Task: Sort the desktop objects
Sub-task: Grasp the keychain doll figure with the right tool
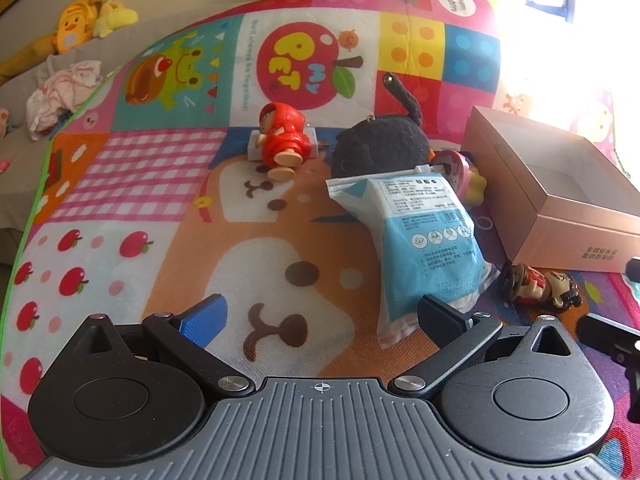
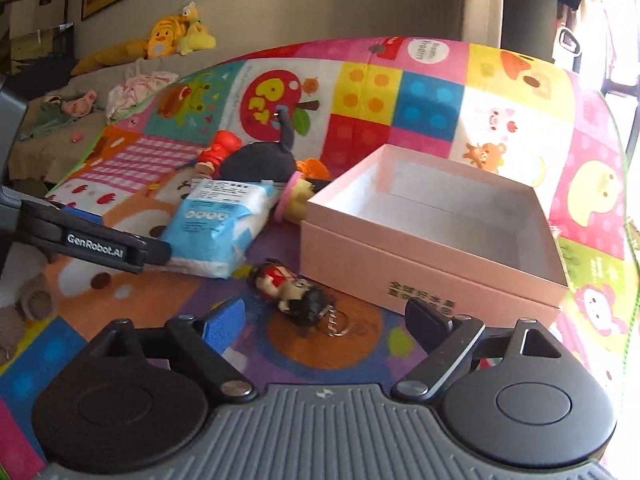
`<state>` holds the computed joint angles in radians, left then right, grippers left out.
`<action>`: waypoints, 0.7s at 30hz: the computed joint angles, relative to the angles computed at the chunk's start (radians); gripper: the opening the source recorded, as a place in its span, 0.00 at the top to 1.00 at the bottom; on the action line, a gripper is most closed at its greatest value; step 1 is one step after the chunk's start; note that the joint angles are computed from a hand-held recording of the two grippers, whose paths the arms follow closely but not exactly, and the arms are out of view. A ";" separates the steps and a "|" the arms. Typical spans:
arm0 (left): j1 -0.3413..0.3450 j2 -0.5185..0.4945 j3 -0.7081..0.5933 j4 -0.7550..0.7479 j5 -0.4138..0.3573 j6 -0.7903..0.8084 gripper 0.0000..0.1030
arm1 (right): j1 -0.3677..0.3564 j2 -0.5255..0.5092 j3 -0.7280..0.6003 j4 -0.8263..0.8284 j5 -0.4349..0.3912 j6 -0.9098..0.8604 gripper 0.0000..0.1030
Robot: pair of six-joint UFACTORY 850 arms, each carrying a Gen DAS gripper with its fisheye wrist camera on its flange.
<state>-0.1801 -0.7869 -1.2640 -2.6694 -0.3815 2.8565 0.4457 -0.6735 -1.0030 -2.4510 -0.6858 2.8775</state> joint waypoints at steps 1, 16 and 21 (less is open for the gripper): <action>0.000 0.002 0.002 -0.003 -0.006 0.001 0.00 | -0.005 -0.011 -0.019 -0.014 0.014 0.017 0.15; -0.066 -0.040 -0.059 0.241 -0.034 -0.159 0.00 | -0.008 -0.004 0.059 0.117 -0.021 -0.073 0.66; -0.089 -0.081 -0.105 0.190 0.024 -0.092 0.00 | -0.030 0.008 0.084 0.081 -0.036 0.057 0.29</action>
<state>-0.2688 -0.8683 -1.3692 -2.4791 -0.3578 2.7642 0.4157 -0.6655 -0.9186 -2.3705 -0.7215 2.9341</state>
